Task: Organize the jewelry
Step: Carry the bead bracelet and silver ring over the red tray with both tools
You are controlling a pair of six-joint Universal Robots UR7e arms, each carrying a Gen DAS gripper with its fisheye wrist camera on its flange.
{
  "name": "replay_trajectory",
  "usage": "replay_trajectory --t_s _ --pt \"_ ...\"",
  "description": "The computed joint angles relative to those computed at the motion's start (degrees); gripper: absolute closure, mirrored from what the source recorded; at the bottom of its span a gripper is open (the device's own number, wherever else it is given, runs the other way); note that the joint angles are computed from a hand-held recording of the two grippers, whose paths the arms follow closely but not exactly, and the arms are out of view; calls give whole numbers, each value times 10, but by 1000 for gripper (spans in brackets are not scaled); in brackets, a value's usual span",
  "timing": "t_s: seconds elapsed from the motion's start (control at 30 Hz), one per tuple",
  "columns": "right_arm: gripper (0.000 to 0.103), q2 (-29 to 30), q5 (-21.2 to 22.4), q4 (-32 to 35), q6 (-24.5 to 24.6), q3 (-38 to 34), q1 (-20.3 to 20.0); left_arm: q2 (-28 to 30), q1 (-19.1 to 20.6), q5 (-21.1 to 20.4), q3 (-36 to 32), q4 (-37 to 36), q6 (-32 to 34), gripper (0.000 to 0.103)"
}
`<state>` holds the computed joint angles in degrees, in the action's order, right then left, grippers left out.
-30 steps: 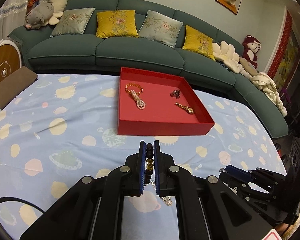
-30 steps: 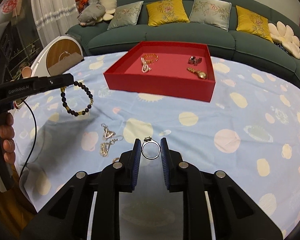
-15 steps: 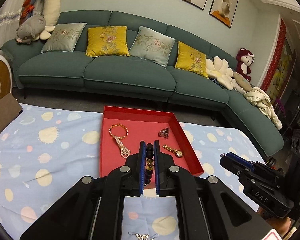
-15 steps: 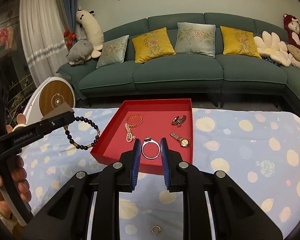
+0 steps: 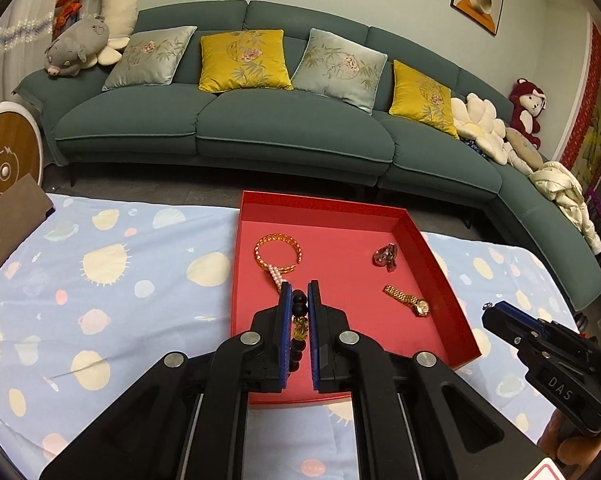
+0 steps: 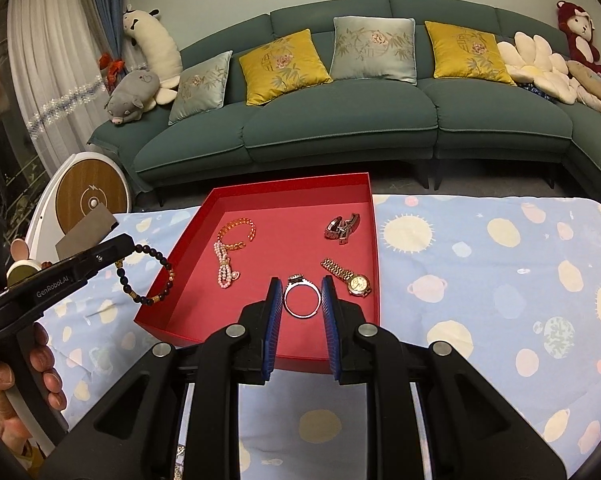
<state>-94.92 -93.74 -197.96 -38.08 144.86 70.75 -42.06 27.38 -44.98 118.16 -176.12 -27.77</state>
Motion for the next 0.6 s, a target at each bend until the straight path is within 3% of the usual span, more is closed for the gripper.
replay_trajectory --t_s 0.6 --pt "84 93 -49 -23 -4 -39 11 36 31 0 -30 10 43 98"
